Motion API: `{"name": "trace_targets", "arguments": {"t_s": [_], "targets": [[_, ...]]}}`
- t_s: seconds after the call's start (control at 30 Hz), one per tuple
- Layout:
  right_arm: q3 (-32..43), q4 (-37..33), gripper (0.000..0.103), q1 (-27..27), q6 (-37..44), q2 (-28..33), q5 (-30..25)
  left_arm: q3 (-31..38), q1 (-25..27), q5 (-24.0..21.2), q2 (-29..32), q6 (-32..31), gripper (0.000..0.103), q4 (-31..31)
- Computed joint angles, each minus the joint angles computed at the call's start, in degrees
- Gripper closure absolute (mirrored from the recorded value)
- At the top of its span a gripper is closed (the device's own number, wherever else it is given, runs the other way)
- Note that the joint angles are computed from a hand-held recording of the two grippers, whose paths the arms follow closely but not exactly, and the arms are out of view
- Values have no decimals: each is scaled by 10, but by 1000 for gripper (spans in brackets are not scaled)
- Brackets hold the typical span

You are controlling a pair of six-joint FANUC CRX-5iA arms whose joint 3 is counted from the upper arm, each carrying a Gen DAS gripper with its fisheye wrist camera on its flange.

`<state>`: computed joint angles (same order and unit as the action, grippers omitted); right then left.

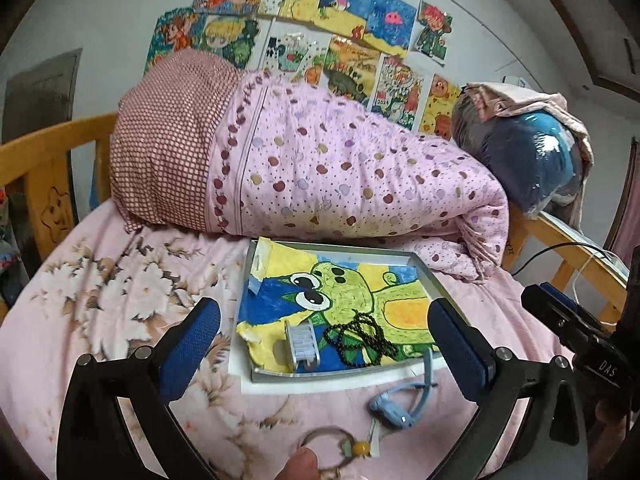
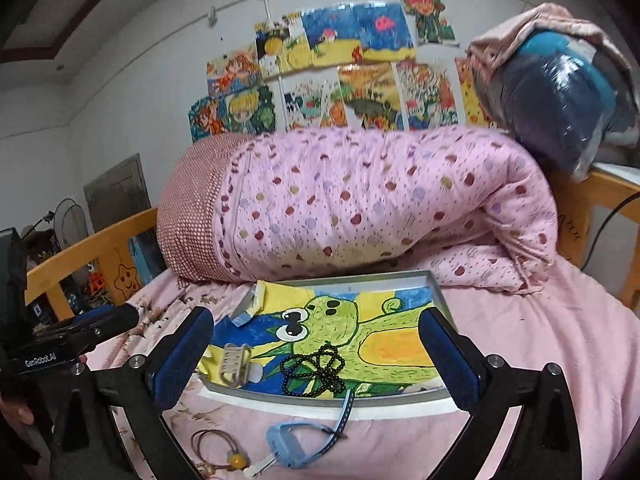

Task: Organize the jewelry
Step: 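Lift both tools away from the tray back toward the jewelry, then lower the left tool onto the black beaded keychain strap and close it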

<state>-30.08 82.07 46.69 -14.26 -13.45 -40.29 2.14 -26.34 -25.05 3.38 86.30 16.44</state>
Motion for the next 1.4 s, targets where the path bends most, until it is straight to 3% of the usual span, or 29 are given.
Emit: {"name": "trace_targets", "arguments": {"t_s": [0.13,0.37,0.7,1.03,1.4], "targets": [[-21,24,0,33,-27,-21,-41,-47,-5,19,-48,-12,1,-4],[-22,-41,0,129,12,-32,-150,-101,-14,16,-116,5,1,-28],[-29,-119,0,233,30,-38,-225,-141,-25,-13,-169,33,1,-75],[-32,-175,0,262,46,-23,-217,-170,-21,-55,-176,40,1,-83],[-31,-267,0,243,79,-9,-185,-185,1,-122,-144,-31,1,-60]]}}
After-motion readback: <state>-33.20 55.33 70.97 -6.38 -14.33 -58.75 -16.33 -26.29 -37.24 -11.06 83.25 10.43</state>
